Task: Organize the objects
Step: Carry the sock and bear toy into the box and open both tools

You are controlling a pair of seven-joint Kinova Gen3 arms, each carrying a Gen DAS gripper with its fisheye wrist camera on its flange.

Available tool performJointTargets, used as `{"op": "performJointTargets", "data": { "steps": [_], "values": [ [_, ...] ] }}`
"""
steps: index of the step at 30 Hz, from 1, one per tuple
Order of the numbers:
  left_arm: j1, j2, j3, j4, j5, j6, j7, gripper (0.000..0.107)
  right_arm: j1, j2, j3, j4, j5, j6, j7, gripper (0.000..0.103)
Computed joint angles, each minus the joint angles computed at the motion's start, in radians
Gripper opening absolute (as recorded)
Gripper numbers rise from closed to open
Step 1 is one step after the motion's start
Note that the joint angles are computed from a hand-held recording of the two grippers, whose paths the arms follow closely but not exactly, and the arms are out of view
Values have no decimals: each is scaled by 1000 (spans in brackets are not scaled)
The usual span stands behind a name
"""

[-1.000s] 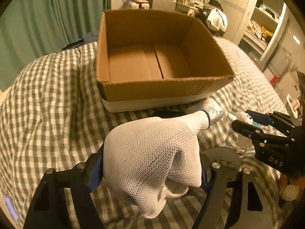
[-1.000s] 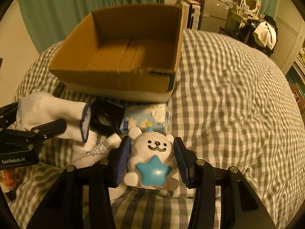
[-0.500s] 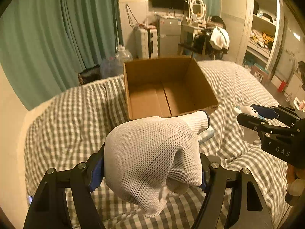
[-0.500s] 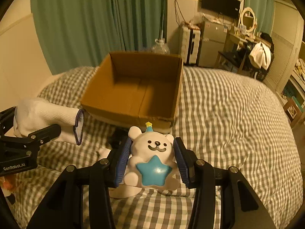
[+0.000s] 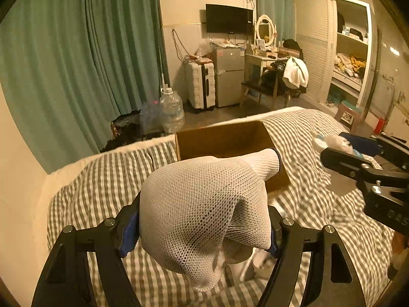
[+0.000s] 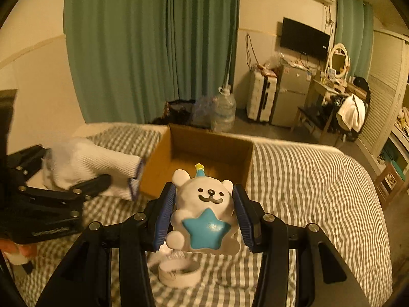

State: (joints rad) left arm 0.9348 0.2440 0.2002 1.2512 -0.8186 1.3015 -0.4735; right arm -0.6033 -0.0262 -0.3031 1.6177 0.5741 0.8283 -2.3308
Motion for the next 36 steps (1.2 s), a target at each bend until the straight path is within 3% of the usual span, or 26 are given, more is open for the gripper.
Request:
{"op": "performJointTargets", "data": {
  "steps": [5, 9, 16, 26, 29, 32, 35, 36],
  "values": [
    [-52, 39, -27, -49, 26, -39, -59, 77, -7, 50, 19, -75, 8, -9, 34, 46],
    [-114, 75, -53, -73, 100, -118, -119, 77, -20, 119, 56, -143, -1, -15, 61, 46],
    [-164, 160, -107, -123, 183, -215, -230, 72, 13, 234, 142, -206, -143, -81, 164, 46],
    [-205, 248, -156, -124, 287, -300, -351, 63, 34, 389, 221, -265, -257, -140, 239, 46],
    [-243, 223, -134, -65, 347, -386, -411, 69, 26, 408, 244, -265, -266, -151, 231, 46],
    [-238, 216, -140, -58, 368, -395, -425, 82, 41, 399, 242, -235, -291, -192, 243, 47],
    [-246, 230, -129, -106, 413, -343, -459, 87, 33, 370, 258, -202, -286, -229, 224, 67],
    [-240, 229, -134, -111, 416, -334, -456, 87, 22, 354, 270, -186, -273, -245, 203, 68]
  ]
}}
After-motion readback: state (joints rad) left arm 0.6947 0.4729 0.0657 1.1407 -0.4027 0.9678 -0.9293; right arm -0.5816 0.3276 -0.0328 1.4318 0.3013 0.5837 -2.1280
